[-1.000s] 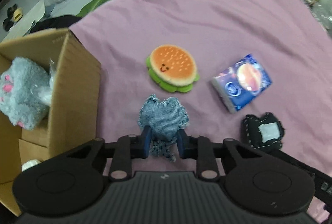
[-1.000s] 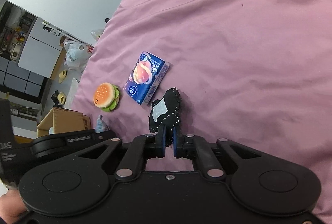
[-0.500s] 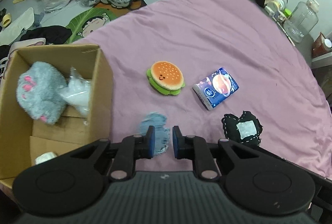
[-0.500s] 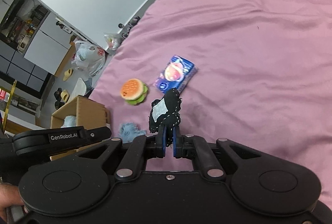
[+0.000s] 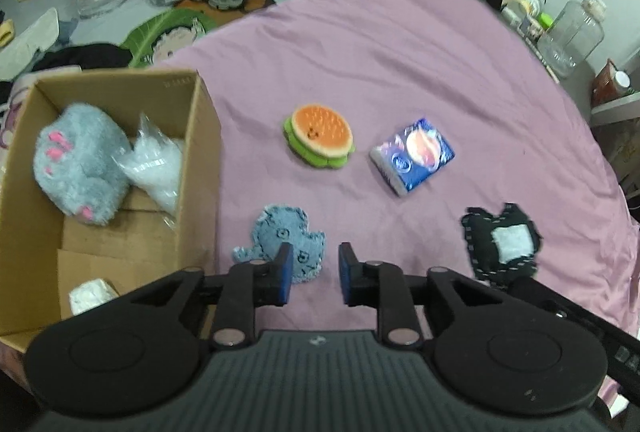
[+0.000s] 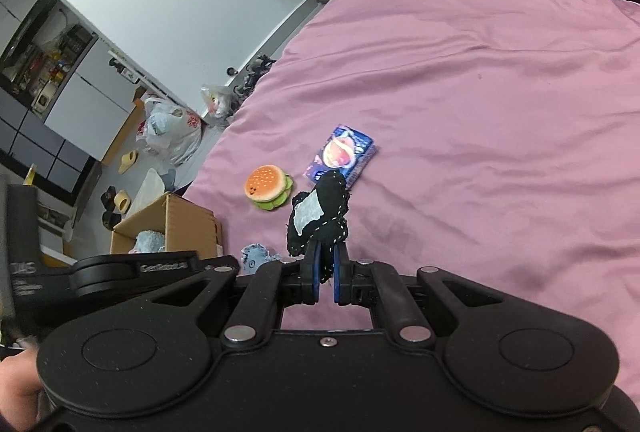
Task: Organize soft objects
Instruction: 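Carry the black pad over the box with the right tool while the left tool carries the denim pad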
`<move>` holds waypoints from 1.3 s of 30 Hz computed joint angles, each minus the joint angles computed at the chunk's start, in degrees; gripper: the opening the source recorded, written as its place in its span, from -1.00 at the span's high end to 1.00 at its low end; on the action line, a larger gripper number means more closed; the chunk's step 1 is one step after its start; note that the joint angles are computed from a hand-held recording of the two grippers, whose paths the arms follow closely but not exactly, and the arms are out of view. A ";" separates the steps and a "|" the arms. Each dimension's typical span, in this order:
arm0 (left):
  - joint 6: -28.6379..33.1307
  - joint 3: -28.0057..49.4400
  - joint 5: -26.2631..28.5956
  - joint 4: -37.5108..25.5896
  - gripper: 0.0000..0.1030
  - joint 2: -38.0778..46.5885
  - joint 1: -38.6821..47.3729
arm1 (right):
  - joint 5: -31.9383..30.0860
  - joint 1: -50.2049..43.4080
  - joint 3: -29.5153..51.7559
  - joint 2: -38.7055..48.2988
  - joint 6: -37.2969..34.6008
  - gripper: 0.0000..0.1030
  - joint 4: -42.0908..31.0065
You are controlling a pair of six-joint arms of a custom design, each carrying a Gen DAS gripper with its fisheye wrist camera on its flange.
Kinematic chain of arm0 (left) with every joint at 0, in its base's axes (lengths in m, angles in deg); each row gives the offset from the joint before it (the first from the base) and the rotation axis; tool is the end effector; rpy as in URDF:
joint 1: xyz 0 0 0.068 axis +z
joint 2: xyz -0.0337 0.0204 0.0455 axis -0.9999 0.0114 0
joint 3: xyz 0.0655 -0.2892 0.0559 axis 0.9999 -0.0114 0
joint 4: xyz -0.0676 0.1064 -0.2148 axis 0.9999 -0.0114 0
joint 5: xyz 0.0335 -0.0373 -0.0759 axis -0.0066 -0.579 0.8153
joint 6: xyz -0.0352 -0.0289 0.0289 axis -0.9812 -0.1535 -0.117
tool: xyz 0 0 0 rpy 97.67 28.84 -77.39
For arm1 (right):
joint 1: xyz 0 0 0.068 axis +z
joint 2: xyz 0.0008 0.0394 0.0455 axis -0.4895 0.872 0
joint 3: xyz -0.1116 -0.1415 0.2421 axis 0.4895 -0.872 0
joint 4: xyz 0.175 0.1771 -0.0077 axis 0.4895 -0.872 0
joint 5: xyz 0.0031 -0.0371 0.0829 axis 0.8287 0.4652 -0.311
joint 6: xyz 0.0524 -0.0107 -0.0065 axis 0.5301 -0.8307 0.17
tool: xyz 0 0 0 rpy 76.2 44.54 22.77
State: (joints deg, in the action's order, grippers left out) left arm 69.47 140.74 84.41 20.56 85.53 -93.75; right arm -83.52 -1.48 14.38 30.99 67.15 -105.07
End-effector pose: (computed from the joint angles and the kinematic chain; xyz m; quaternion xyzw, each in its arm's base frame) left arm 0.3282 -0.0290 0.2675 -0.0790 0.9785 -0.0818 0.1721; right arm 0.2638 0.1421 0.2474 0.0895 0.9344 0.2181 0.2672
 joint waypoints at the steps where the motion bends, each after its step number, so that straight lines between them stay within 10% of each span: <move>1: -0.16 -0.37 0.49 0.37 0.26 0.32 0.01 | 0.13 -0.02 -0.04 -0.36 0.05 0.88 -0.37; 6: -1.96 -1.08 -2.20 1.72 -0.38 1.95 -1.40 | 0.41 -1.12 -0.61 -1.92 -0.50 0.88 -1.43; 20: -5.99 -0.62 -11.22 5.90 -0.37 10.04 -6.10 | -1.73 -4.87 -3.87 -3.58 -1.50 0.88 -0.55; 27: -7.80 -2.15 -11.35 6.14 0.39 11.34 -5.59 | -2.80 -5.50 -2.76 -2.25 -2.74 0.88 -0.81; 39: -3.63 -3.66 -6.32 5.54 0.63 3.98 -1.48 | -1.34 -2.75 0.05 -1.04 -1.03 0.88 -0.97</move>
